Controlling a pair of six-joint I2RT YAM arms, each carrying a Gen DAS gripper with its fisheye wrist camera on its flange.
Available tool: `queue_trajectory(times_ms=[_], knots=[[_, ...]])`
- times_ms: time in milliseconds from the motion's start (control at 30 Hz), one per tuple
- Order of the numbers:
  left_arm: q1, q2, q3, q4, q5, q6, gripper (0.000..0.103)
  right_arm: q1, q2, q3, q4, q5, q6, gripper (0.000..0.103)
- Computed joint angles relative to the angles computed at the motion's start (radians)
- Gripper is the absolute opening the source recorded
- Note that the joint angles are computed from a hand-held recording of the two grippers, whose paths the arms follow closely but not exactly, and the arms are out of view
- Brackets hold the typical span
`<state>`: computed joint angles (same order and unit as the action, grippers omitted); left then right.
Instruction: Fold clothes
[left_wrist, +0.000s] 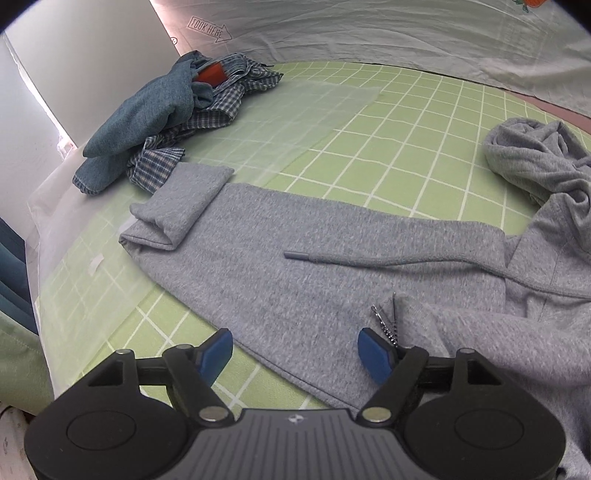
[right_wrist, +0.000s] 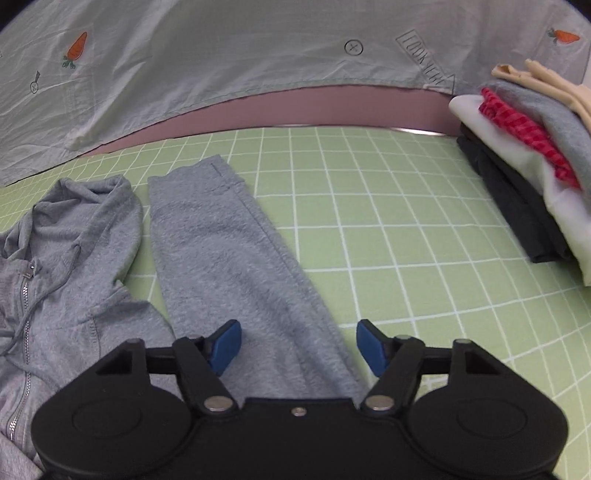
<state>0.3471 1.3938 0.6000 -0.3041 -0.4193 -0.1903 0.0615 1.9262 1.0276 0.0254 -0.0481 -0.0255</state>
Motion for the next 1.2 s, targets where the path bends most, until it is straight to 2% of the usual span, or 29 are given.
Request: queue_trajectory(times_ms=[33,100,233,333,433,567,633,667,733,833,933,1033,1200], knots=[[-0.014,0.004,0.002,-0.001,-0.016,-0.002,0.076,-0.004,-0.006,-0.022,0.03,-0.009,-0.025,0.036],[-0.035,0.012,0.006,-0.005,-0.037,-0.01,0.076,-0.013,-0.034,-0.084,0.107,-0.005,-0.096,0.007],[-0.055,0.025,0.021,-0.02,-0.059,-0.018,0.076,-0.079,-0.09,-0.186,0.214,0.033,-0.193,0.005],[-0.058,0.026,0.021,-0.02,-0.06,-0.019,0.076,-0.184,-0.119,-0.236,0.271,0.104,-0.234,0.005],[-0.054,0.02,0.02,-0.02,-0.035,-0.002,0.08,-0.325,-0.146,-0.257,0.282,0.192,-0.261,0.005],[-0.069,0.003,0.026,-0.026,-0.014,0.038,0.08,-0.432,-0.191,-0.319,0.286,0.205,-0.354,0.005],[-0.068,-0.019,0.038,-0.035,0.009,0.054,0.08,-0.412,-0.215,-0.355,0.293,0.226,-0.376,0.008],[-0.063,-0.032,0.048,-0.042,0.03,0.058,0.08,-0.399,-0.226,-0.372,0.297,0.239,-0.38,0.014],[-0.055,-0.05,0.072,-0.056,0.072,0.069,0.08,-0.359,-0.258,-0.392,0.292,0.259,-0.324,0.041],[-0.041,-0.05,0.108,-0.052,0.167,0.106,0.082,-0.281,-0.309,-0.405,0.274,0.269,-0.2,0.062],[-0.02,0.001,0.155,-0.025,0.28,0.09,0.082,-0.184,-0.329,-0.383,0.245,0.273,-0.101,0.071],[-0.004,0.083,0.214,0.004,0.363,0.034,0.082,-0.083,-0.302,-0.318,0.191,0.242,-0.019,0.072],[0.027,0.273,0.333,0.102,0.591,-0.064,0.083,0.081,-0.154,-0.161,0.185,0.207,0.088,0.072]])
